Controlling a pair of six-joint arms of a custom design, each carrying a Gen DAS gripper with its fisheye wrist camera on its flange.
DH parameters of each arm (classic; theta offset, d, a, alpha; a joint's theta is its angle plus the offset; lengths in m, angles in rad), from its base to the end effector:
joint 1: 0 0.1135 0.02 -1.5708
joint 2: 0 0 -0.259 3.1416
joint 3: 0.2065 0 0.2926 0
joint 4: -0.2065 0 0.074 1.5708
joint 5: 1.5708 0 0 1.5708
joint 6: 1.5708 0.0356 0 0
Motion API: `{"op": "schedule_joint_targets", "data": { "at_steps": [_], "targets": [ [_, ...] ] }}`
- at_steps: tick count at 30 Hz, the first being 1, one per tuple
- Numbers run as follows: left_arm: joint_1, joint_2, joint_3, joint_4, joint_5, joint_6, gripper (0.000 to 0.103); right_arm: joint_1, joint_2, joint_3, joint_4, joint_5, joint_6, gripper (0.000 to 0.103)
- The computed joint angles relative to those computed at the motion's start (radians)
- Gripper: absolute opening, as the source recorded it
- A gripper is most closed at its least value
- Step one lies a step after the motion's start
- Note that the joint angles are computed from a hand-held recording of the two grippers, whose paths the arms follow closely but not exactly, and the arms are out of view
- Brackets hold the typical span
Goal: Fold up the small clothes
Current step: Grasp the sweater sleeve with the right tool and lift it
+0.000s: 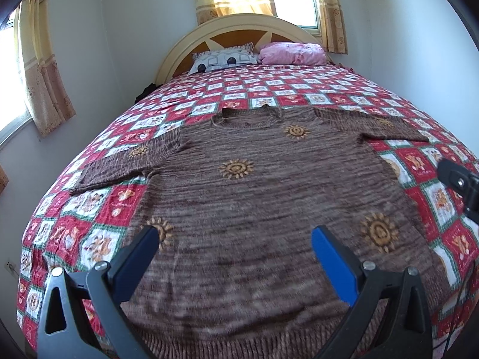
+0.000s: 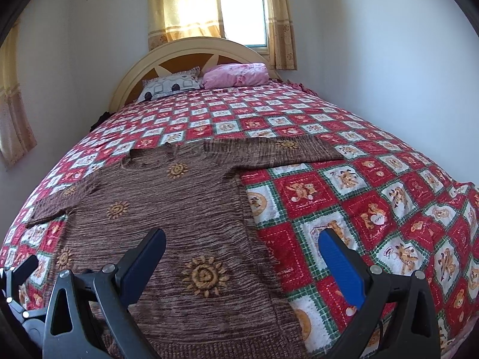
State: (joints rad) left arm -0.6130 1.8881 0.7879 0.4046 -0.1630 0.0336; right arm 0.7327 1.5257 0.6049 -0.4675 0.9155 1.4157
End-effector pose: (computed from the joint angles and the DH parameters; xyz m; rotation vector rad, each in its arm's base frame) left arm 0.3042 -0.2069 0.0616 0.6352 2.1672 -0.1250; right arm 0.2023 0.1441 0.0865 0.8427 2.0704 -0.3445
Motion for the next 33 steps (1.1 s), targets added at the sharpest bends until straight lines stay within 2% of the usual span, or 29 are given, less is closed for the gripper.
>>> {"op": "schedule_joint_targets", "data": {
  "at_steps": [2,5,6,8,12,13,15,16,17,19,21,25,27,28,29,33],
  "targets": [
    [0.015,0.032,0.059,-0.024,0.009,0.006,0.103,-0.045,-0.019,-0.024,0.039,-0.028,-0.041,0.102],
    [0.038,0.082,0.151,-0.063,0.025,0.015,0.103,-0.142,-0.051,-0.063,0.132,-0.075,-0.168,0.102],
    [0.047,0.106,0.196,-0.094,0.038,0.017,0.103,-0.2,-0.072,-0.092,0.209,-0.116,-0.264,0.102],
    [0.063,0.172,0.315,-0.184,0.054,0.019,0.103,-0.283,-0.092,-0.131,0.299,-0.177,-0.363,0.102],
    [0.079,0.295,0.499,-0.259,0.051,0.032,0.103,-0.56,-0.13,-0.237,0.522,-0.348,-0.589,0.102],
    [0.078,0.32,0.538,-0.274,0.045,0.035,0.103,-0.642,-0.133,-0.252,0.572,-0.392,-0.646,0.1],
    [0.079,0.383,0.627,-0.295,0.024,0.035,0.103,-0.785,-0.126,-0.258,0.635,-0.469,-0.735,0.086],
    [0.081,0.408,0.66,-0.301,0.019,0.036,0.103,-0.895,-0.099,-0.241,0.667,-0.542,-0.789,0.071],
    [0.082,0.44,0.704,-0.315,0.012,0.033,0.103,-0.963,-0.07,-0.222,0.684,-0.591,-0.815,0.06],
    [0.09,0.5,0.793,-0.355,0.013,0.019,0.103,-1.128,0.03,-0.15,0.723,-0.716,-0.865,0.059],
    [0.102,0.55,0.864,-0.385,0.027,-0.015,0.103,-1.242,0.146,-0.059,0.75,-0.79,-0.89,0.059],
    [0.128,0.631,0.974,-0.454,0.095,-0.077,0.103,-1.329,0.345,0.126,0.745,-0.826,-0.945,0.059],
    [0.129,0.67,1.021,-0.488,0.093,-0.101,0.103,-1.353,0.427,0.212,0.713,-0.862,-0.937,0.054],
    [0.127,0.685,1.035,-0.493,0.082,-0.107,0.103,-1.362,0.47,0.256,0.695,-0.892,-0.932,0.048],
    [0.124,0.7,1.045,-0.496,0.06,-0.109,0.103,-1.364,0.507,0.299,0.671,-0.906,-0.935,0.048],
    [0.124,0.725,1.084,-0.538,0.054,-0.122,0.103,-1.323,0.558,0.343,0.674,-0.797,-0.99,0.047]
  ]
}}
